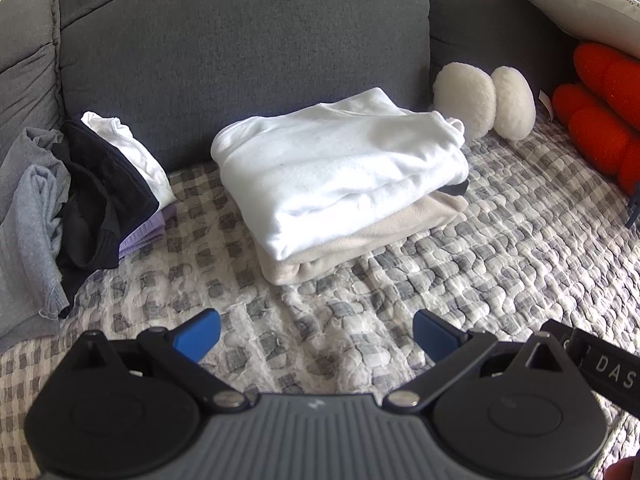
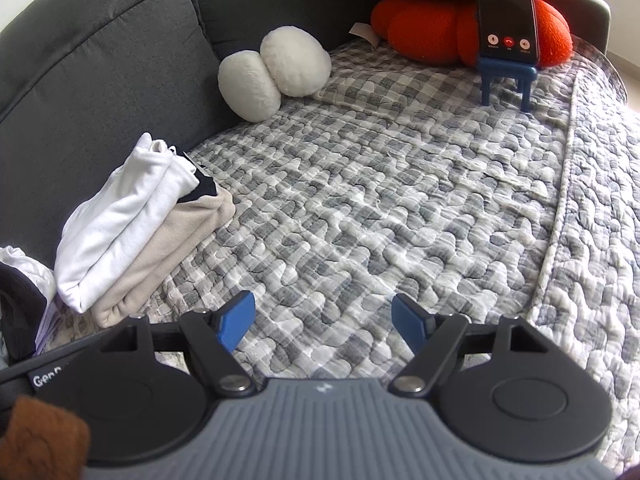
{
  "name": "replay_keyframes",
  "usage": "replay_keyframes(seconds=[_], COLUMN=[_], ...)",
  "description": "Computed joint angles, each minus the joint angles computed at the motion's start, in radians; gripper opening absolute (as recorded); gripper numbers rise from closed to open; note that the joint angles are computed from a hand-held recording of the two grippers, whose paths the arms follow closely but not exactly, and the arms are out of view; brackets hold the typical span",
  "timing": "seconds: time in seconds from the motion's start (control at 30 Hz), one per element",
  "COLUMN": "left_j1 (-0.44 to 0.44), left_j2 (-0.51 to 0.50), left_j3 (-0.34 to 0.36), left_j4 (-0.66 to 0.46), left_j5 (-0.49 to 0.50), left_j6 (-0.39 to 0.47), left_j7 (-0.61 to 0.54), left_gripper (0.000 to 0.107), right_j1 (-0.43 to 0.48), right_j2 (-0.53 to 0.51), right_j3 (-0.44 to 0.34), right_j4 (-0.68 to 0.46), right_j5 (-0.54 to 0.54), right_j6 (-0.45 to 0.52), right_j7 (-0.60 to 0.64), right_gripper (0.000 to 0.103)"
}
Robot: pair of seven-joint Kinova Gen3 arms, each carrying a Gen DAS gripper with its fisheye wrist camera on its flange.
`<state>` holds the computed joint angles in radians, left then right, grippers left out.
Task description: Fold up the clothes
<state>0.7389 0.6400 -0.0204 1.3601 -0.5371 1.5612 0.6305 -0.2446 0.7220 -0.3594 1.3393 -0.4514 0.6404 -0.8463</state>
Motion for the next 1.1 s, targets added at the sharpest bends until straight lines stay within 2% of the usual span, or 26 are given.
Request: replay_keyframes(seconds=[1.1], left_j1=[-0.005], left_j2=[-0.001], left_j3=[0.002], left_j4=[0.003], left_j5=[0.010], left_j6=[0.016], left_j7=[0.013], left_gripper=[0.102], right_j1=[0.001], right_j2=[-0.011], right_j3=[-0.012], right_j4=[0.022], right_j5=[-0.004], right_j6=[-0.020], right_j7=[0.030], right_gripper=[0.079])
